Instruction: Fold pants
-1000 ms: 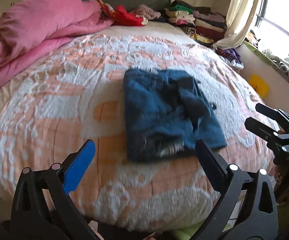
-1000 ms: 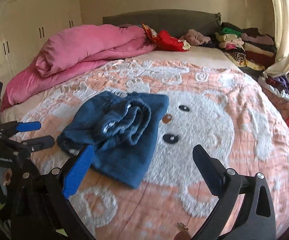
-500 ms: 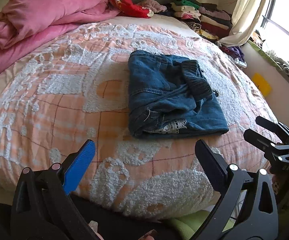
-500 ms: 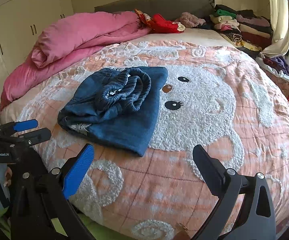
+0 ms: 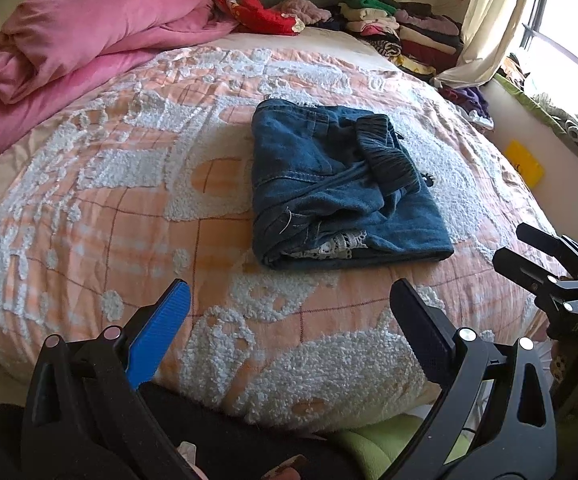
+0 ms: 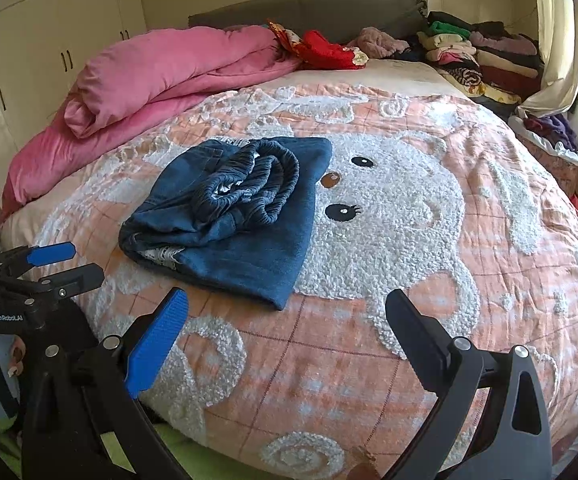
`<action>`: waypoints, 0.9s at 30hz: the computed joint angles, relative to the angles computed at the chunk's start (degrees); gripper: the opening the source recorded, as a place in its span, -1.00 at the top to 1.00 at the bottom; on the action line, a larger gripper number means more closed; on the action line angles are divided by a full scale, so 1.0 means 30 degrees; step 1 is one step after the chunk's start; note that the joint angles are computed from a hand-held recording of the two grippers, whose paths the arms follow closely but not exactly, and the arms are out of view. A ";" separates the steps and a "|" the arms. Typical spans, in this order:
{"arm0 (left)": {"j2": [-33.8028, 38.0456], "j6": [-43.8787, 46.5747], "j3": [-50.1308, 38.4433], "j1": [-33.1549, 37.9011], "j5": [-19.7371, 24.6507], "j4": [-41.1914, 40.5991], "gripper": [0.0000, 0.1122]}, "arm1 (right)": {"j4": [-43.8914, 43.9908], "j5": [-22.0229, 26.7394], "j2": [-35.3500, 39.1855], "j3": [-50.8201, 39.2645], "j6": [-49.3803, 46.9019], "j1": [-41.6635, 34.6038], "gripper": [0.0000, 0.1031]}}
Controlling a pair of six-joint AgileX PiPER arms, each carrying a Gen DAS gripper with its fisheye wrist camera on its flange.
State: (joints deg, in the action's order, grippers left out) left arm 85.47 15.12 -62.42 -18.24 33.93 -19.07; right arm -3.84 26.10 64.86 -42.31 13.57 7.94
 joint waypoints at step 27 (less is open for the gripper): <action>-0.0270 -0.0983 -0.0160 -0.0174 0.0235 0.1132 -0.67 | -0.1289 0.0485 -0.0468 -0.0075 0.1319 0.0260 -0.91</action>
State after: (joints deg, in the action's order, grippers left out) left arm 84.66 12.17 -62.90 -18.76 34.63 -15.67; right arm -7.71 27.55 63.45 -42.54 17.53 8.72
